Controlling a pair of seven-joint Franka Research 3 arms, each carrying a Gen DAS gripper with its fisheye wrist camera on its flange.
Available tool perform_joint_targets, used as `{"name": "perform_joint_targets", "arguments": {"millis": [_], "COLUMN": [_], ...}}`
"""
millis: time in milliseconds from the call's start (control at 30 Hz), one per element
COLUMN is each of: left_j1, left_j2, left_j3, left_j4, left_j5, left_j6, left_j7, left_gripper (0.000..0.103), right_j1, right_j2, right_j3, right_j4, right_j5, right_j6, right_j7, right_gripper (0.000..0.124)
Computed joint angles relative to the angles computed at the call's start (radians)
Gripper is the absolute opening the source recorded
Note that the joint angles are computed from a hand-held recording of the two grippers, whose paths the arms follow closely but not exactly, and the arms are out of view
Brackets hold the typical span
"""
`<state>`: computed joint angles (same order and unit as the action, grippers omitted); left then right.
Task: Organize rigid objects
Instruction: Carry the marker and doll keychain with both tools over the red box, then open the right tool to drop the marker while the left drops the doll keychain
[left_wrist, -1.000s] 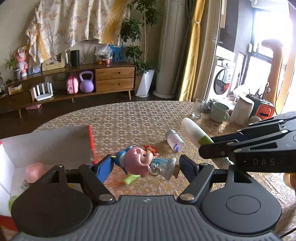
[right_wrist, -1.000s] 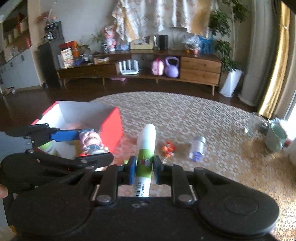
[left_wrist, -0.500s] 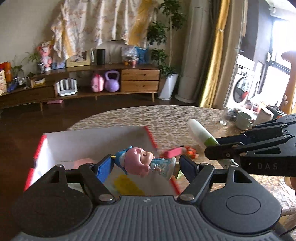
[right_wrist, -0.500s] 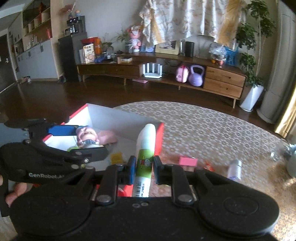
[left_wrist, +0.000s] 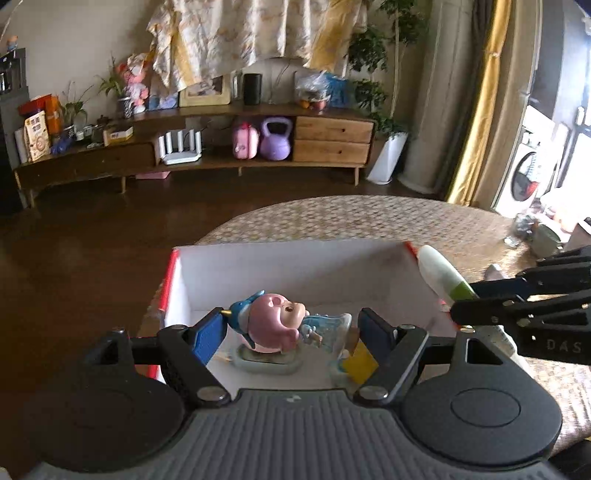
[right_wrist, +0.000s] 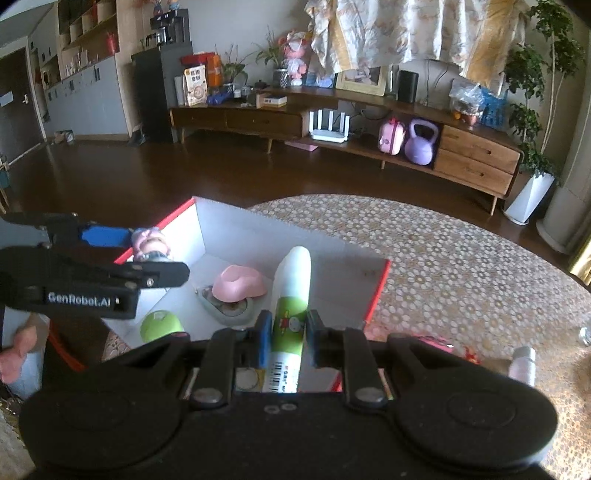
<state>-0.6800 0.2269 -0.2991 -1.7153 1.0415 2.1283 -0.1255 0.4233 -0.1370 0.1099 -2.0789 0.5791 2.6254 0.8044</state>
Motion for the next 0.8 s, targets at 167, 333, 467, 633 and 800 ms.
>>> {"name": "perform_joint_targets", "arguments": {"millis": [167, 333, 467, 633, 800], "left_j1": [0.037, 0.055, 0.070, 0.088, 0.092], "left_j2": [0.004, 0.044, 0.070, 0.077, 0.086], "left_j3": [0.013, 0.027, 0.040, 0.050, 0.051], "left_j4": [-0.026, -0.002, 0.011, -0.002, 0.002], "left_j5": [-0.027, -0.057, -0.121, -0.176, -0.215], "left_j6": [0.063, 0.088, 0.096, 0.128, 0.142], "left_j7": [0.022, 0.074, 0.125, 0.151, 0.189], "left_gripper": [0.078, 0.078, 0.078, 0.078, 0.078], "right_j1": [-0.001, 0.002, 0.012, 0.021, 0.032], "right_j2": [0.079, 0.154, 0.204, 0.248, 0.267], "right_j3": [0.025, 0.034, 0.038, 0.039, 0.038], "right_j4": [0.043, 0.092, 0.120, 0.145, 0.150], "right_j5": [-0.109, -0.215, -0.291, -0.347, -0.390], "right_j6": [0.031, 0.033, 0.043, 0.027, 0.014], "right_j7": [0.073, 0.134, 0.170, 0.202, 0.224], "right_gripper": [0.018, 0.018, 0.018, 0.018, 0.018]}}
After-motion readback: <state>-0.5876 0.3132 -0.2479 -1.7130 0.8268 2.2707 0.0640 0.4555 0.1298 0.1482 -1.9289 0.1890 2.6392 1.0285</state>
